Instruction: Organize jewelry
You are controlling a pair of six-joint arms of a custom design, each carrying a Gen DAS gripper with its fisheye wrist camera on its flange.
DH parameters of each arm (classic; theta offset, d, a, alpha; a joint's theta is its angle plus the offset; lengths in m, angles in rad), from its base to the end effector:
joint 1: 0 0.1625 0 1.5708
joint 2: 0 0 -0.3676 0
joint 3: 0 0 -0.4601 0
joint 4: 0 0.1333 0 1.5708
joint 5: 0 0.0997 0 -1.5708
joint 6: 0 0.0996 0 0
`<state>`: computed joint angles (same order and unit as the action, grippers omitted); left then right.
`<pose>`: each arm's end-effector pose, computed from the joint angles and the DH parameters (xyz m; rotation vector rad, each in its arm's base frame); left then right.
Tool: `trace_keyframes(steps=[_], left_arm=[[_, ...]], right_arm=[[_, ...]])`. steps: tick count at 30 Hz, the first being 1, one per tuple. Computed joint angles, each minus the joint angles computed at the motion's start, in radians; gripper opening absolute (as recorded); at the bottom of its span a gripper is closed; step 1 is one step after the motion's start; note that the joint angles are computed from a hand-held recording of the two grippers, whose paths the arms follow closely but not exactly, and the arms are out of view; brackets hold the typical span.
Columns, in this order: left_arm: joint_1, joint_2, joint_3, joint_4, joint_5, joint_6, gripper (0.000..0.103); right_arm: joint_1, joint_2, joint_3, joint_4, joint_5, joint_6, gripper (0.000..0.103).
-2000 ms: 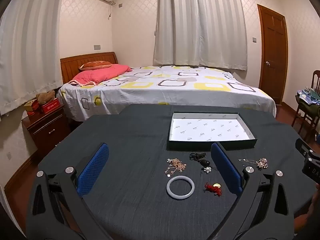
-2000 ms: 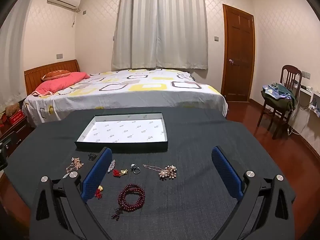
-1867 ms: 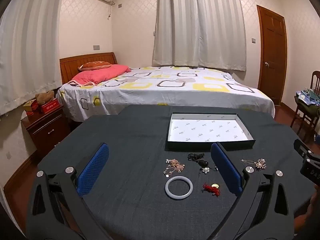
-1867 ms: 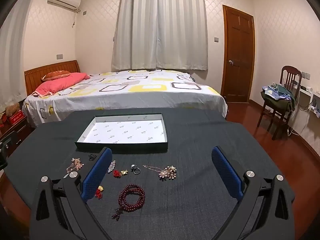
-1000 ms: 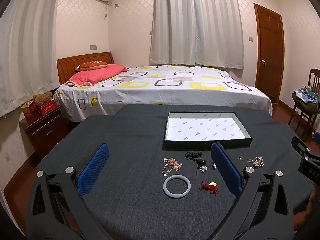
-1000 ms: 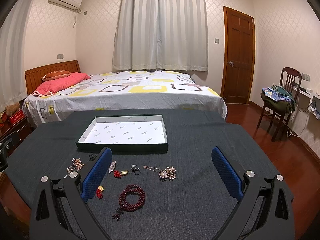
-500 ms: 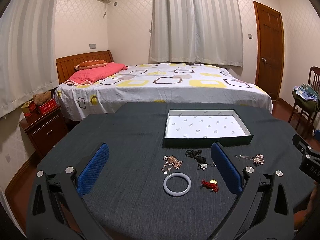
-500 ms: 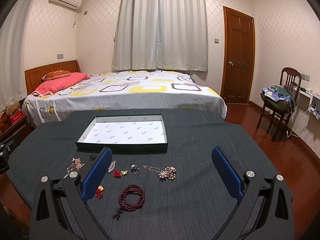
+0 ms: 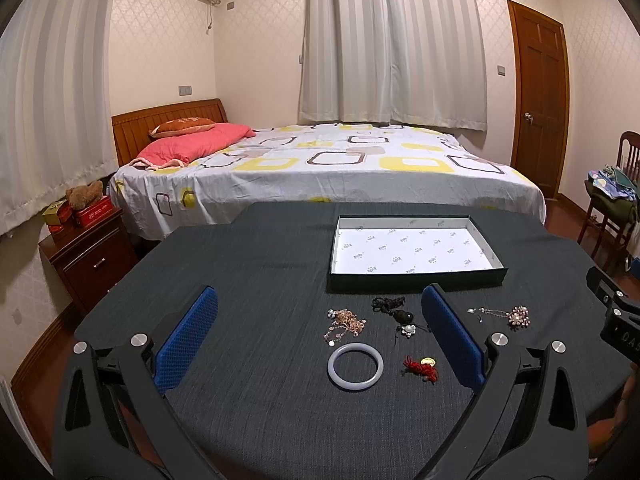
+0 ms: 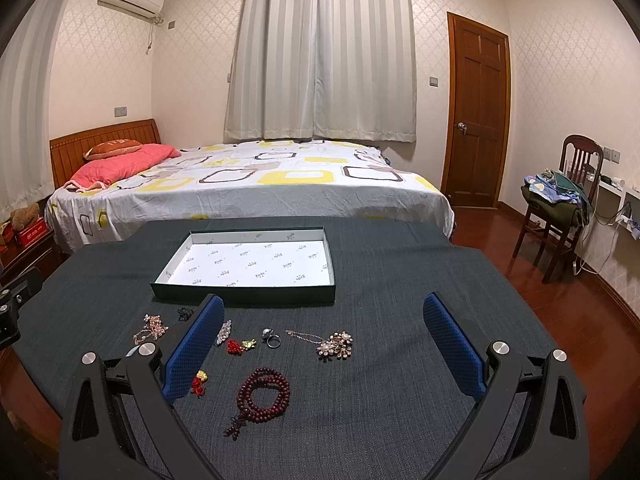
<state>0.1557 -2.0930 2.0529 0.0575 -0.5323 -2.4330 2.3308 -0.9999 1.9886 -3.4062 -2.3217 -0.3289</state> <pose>-0.1874 -0.2512 0.4007 0.0309 1.7321 -1.3302 0.4416 -0.3697 0.1139 0.8476 -2.1938 1.2145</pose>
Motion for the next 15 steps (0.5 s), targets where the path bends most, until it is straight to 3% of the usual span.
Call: trace_keyframes(steps=[15], left_arm=[[-0.009, -0.015, 0.014, -0.023, -0.009, 0.022, 0.099]], right_arm=[[0.002, 0.0, 0.0, 0.002, -0.002, 0.002, 0.097]])
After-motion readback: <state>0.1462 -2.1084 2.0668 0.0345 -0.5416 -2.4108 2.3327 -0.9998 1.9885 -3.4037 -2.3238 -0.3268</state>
